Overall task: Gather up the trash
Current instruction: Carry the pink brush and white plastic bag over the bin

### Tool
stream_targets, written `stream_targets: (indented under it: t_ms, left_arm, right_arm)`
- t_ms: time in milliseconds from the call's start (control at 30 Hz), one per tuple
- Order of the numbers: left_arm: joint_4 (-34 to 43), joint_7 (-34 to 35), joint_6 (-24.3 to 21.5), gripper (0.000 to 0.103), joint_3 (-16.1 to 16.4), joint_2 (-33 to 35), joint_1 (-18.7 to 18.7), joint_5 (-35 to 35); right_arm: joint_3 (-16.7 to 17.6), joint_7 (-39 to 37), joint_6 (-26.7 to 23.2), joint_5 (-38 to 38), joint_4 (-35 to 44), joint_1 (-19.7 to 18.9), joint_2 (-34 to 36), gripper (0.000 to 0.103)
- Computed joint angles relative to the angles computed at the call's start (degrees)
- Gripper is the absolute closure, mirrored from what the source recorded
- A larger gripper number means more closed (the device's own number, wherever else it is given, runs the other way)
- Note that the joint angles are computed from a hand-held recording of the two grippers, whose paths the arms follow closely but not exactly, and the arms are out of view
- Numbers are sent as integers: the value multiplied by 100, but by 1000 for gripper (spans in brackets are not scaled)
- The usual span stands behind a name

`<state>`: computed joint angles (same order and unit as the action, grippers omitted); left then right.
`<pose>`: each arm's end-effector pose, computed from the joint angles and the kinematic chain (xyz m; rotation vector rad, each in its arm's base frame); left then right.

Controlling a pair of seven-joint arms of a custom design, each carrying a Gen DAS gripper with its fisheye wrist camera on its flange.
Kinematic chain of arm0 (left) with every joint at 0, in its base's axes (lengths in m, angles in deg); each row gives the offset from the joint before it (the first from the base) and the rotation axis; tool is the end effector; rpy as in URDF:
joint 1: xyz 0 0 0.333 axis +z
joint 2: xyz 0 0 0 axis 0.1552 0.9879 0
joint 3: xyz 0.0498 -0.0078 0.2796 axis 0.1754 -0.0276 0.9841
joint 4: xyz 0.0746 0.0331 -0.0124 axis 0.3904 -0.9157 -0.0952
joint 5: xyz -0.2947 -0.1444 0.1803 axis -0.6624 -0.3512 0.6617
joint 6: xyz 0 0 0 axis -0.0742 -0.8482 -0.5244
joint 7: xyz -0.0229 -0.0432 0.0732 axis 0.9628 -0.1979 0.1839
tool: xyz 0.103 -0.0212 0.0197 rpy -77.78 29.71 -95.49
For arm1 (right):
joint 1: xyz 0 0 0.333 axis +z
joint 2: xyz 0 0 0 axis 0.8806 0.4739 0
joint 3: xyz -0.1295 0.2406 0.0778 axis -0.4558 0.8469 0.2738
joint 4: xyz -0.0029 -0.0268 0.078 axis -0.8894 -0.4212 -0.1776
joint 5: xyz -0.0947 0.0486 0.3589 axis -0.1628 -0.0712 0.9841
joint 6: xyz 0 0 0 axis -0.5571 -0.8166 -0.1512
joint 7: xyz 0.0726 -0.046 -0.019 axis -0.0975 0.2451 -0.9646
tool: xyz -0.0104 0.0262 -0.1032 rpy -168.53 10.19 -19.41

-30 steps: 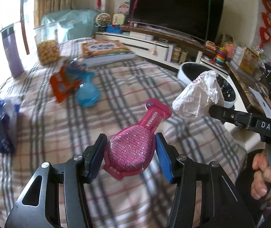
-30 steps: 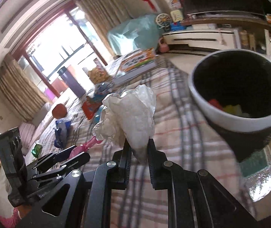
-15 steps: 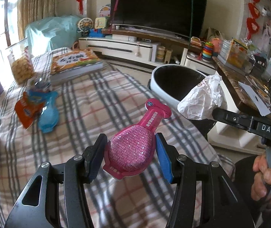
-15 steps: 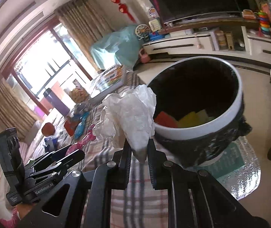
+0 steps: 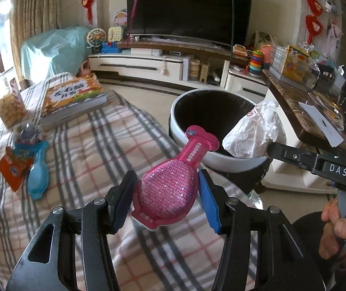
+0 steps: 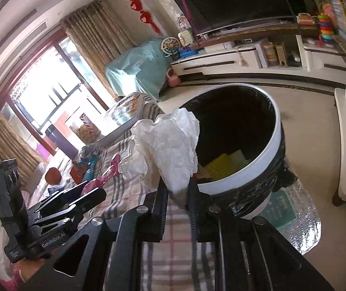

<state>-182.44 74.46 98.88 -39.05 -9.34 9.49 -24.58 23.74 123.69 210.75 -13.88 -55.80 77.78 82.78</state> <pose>0.5498 -0.0126 0.4093 -1.3879 2.1561 -0.9718 0.5096 0.2456 0.3934 -1.4132 1.6928 -0.2691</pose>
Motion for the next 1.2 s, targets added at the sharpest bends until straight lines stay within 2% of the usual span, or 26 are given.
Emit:
stream_targets:
  t_ms: [200, 400, 467, 500, 667, 800, 1033, 1133, 1200]
  left_arm:
    - [251, -222, 87, 51, -127, 217, -45, 253]
    - [510, -487, 173, 51, -300, 456, -9, 624]
    - [599, -582, 190, 51, -357, 535, 21, 747]
    - [654, -658, 191, 51, -384, 581, 31, 838]
    - [840, -931, 259, 51, -543, 756, 107, 1224]
    - [952, -1115, 343, 51, -677, 884, 163, 1510]
    - [1126, -1510, 427, 51, -883, 1061, 262, 1991]
    - [1194, -1681, 450, 51, -949, 1132, 288, 2190]
    - [1243, -1794, 454, 51, -989, 1180, 310, 2321]
  right_arm:
    - [-204, -101, -81, 117, -9, 58, -16, 87]
    - [-674, -362, -261, 373, 106, 390, 8, 87]
    - [-724, -437, -312, 435, 154, 403, 31, 87]
    - [-932, -460, -361, 470, 195, 589, 44, 87]
    - [-1471, -475, -554, 448, 351, 1010, 123, 87]
    - [-1730, -366, -648, 308, 431, 1193, 161, 87]
    - [-1962, -82, -883, -95, 602, 1270, 251, 87]
    - [-1790, -54, -981, -165, 707, 1051, 304, 87]
    - [-1863, 57, -1057, -311, 779, 1090, 332, 87]
